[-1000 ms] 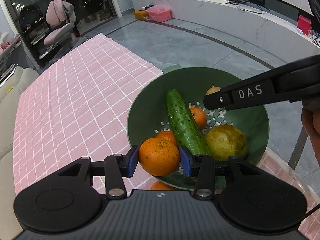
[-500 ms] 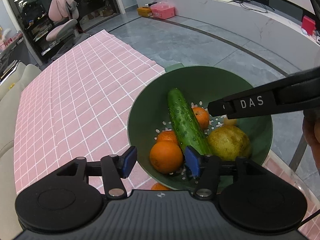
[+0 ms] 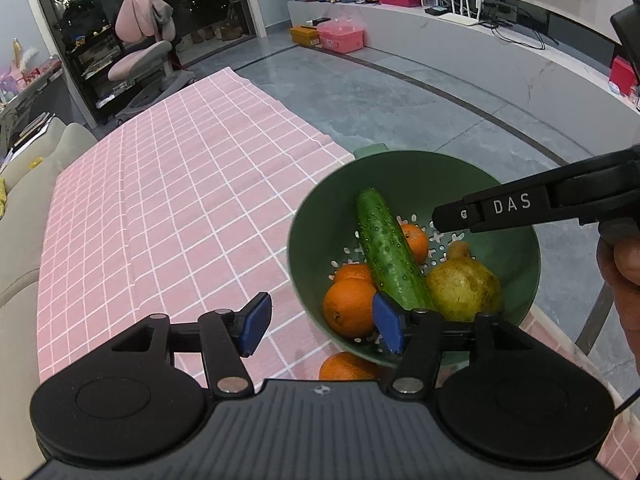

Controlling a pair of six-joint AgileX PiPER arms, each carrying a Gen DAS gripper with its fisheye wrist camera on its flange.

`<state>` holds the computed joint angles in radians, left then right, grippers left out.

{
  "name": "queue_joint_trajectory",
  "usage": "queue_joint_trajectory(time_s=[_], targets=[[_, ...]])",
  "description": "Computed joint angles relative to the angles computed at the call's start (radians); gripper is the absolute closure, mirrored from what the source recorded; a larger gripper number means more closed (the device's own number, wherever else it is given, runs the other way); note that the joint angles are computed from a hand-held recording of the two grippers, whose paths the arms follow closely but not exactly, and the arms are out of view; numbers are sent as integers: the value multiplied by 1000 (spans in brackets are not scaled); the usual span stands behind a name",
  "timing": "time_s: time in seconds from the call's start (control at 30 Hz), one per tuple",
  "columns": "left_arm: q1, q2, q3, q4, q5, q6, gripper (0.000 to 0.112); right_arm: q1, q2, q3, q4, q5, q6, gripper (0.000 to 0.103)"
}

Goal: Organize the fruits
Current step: 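Carry the orange and kiwi into the green colander and release both, then move both open tools back toward the last kiwi and orange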

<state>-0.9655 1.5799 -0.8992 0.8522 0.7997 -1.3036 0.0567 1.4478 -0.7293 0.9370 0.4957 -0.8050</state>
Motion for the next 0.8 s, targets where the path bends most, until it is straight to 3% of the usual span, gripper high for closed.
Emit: queue_joint_trajectory(time_s=[0.53,0.67,0.8], targets=[[-143,-209,169,-11,134,-176,43,34,-135,56,-88,2,80,73],[-212,-268,232,-26,175,-280,43,24,-183,90,-96,18,64,73],[-328,-330,287,-47,264,-417,43,-12,-230,126,-69,34,14,73]])
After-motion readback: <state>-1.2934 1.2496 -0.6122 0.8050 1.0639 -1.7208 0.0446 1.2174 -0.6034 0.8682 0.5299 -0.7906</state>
